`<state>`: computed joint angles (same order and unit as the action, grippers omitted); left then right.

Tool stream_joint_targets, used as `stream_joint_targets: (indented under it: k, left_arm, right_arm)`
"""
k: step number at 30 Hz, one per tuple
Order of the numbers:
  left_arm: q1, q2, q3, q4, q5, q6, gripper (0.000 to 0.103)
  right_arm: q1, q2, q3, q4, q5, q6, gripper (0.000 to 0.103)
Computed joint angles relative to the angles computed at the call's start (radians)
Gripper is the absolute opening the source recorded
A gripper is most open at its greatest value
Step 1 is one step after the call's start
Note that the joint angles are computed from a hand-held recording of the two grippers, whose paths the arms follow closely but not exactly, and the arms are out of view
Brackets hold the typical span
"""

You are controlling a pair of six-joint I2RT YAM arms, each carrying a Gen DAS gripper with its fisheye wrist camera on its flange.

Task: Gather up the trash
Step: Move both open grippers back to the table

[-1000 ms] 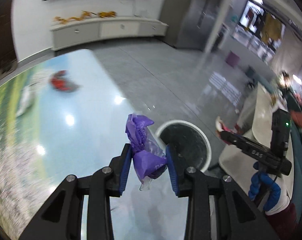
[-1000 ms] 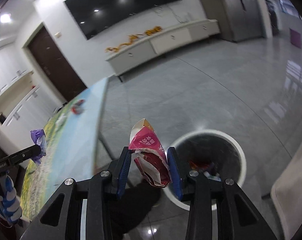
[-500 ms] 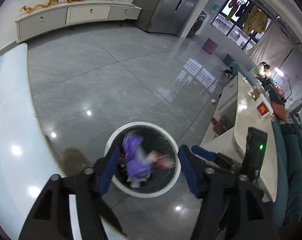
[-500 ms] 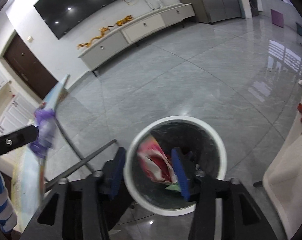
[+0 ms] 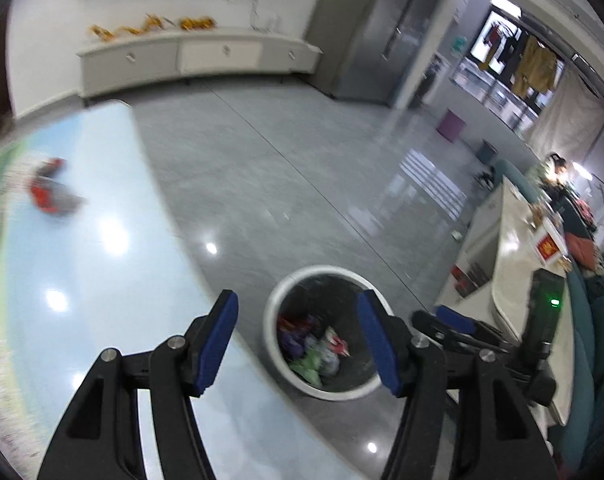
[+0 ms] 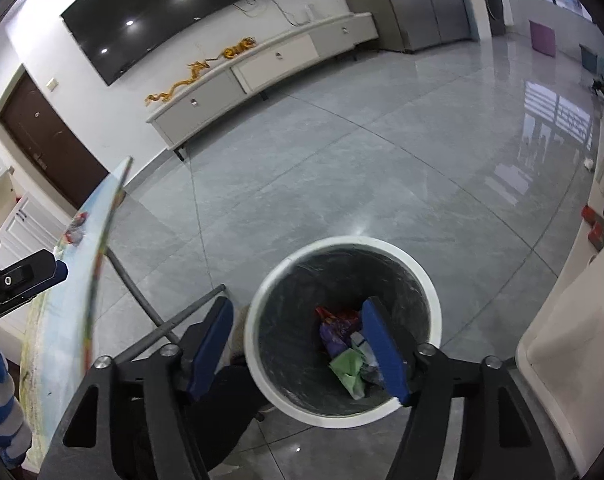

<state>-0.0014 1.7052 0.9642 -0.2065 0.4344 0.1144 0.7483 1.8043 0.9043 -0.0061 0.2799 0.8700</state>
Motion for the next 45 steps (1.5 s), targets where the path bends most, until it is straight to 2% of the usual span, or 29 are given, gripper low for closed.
stream_joint_targets:
  k: [3,6,11,14,16,18,21,26,33,39,45]
  left_arm:
    - [0.073,-0.096,-0.067,0.035,-0.007,0.013,0.060]
    - [0.185,-0.181,-0.106,0.028,0.021,0.032,0.060]
    - [0.379,-0.283,-0.117,-0.030,0.058,0.111,0.061]
    - [0.535,-0.316,-0.100,-0.059,0.116,0.171,0.061]
    - [0.642,-0.328,-0.089,-0.054,0.144,0.201,0.061]
    - [0.746,-0.305,-0.057,-0.059,0.184,0.230,0.061]
    - [0.864,-0.247,-0.006,-0.056,0.224,0.244,0.061]
    - [1.029,-0.106,0.097,-0.038,0.259,0.250,0.061]
    - [1.147,0.066,0.227,-0.009,0.222,0.243,0.061]
    - [1.188,0.166,0.301,0.006,0.190,0.242,0.061]
    - [1.159,0.211,0.326,0.000,0.156,0.246,0.061]
  right_arm:
    - [0.053,-0.013,0.070,-0.066,0.060,-0.024,0.088]
    - [0.100,-0.011,0.143,-0.125,0.111,-0.042,0.098]
    - [0.206,0.052,0.349,-0.267,0.244,-0.079,0.103]
    - [0.269,0.123,0.508,-0.377,0.338,-0.107,0.103]
    - [0.302,0.152,0.580,-0.402,0.367,-0.132,0.103]
    - [0.326,0.175,0.640,-0.409,0.374,-0.132,0.103]
    - [0.349,0.218,0.742,-0.411,0.326,-0.164,0.103]
    - [0.397,0.298,0.900,-0.440,0.348,-0.242,0.103]
    - [0.439,0.391,1.072,-0.496,0.369,-0.283,0.103]
    - [0.447,0.406,1.092,-0.480,0.365,-0.303,0.103]
    - [0.446,0.376,1.014,-0.386,0.370,-0.341,0.103]
